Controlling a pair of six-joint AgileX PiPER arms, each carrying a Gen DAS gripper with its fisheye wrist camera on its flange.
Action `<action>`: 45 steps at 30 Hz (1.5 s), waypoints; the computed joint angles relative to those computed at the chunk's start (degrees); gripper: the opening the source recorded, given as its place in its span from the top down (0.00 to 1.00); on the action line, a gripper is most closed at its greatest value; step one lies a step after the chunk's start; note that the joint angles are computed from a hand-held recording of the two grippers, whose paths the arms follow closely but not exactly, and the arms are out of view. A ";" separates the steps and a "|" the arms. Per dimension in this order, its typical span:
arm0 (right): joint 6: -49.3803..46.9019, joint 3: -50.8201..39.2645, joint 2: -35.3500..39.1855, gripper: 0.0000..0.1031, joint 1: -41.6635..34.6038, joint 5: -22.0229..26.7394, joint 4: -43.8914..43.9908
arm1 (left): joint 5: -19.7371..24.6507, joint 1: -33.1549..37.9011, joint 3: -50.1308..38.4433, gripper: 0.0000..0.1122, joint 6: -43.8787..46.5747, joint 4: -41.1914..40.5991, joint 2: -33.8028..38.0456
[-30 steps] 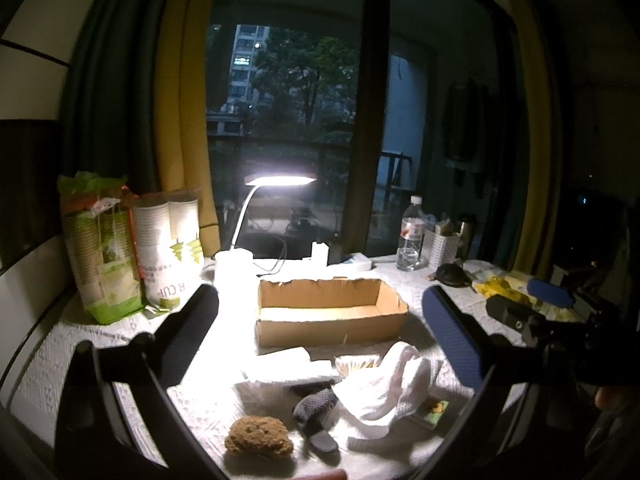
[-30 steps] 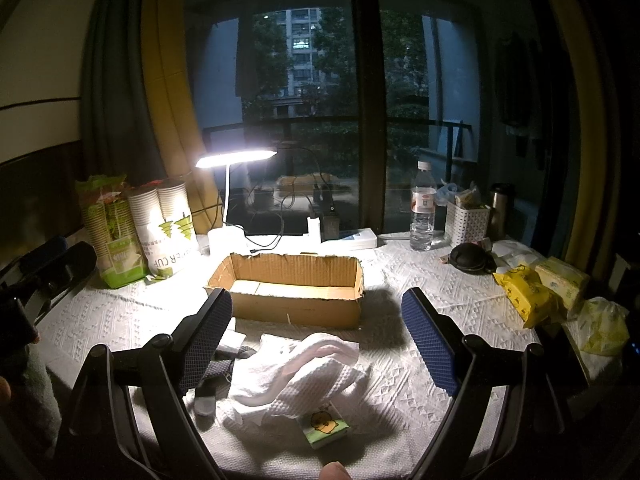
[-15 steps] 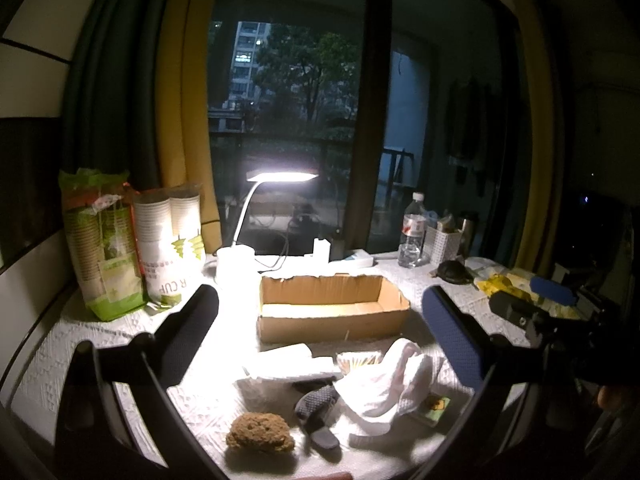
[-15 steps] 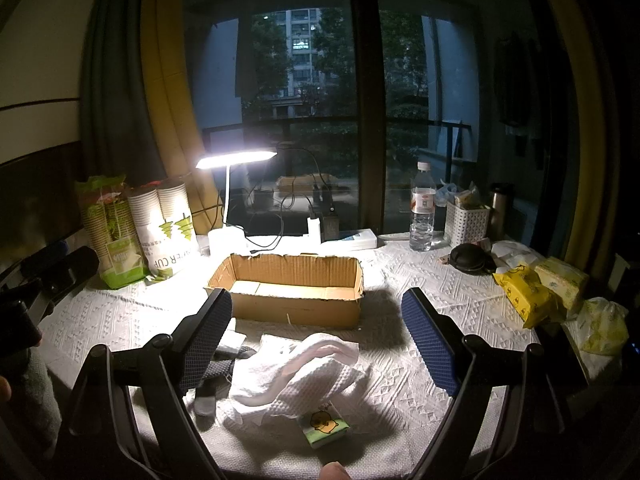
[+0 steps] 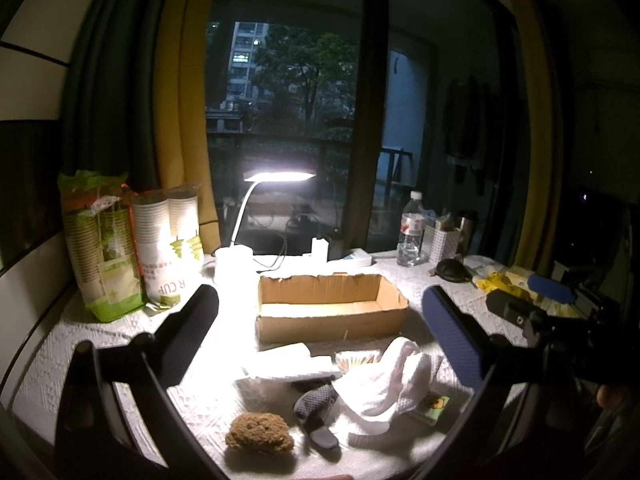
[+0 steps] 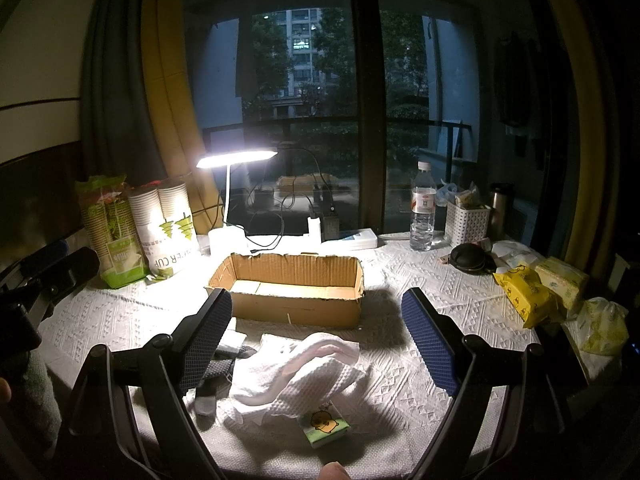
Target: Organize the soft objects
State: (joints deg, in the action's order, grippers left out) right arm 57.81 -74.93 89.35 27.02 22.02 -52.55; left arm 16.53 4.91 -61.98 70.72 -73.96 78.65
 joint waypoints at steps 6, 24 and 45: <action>0.17 0.08 0.03 0.14 -0.04 -0.04 -0.19 | 0.02 0.03 0.15 0.09 0.09 -0.08 -0.11; -4.72 -0.48 2.81 0.14 -0.71 0.23 5.33 | 0.40 0.03 0.07 0.09 -3.16 3.38 2.89; -28.34 -9.07 15.98 0.14 -6.70 0.91 30.35 | 0.68 -0.93 -8.94 0.09 -24.98 26.66 19.15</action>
State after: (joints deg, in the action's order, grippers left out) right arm 29.47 -84.00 105.34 20.32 22.93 -22.20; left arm 17.22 3.98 -70.92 45.74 -47.31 97.80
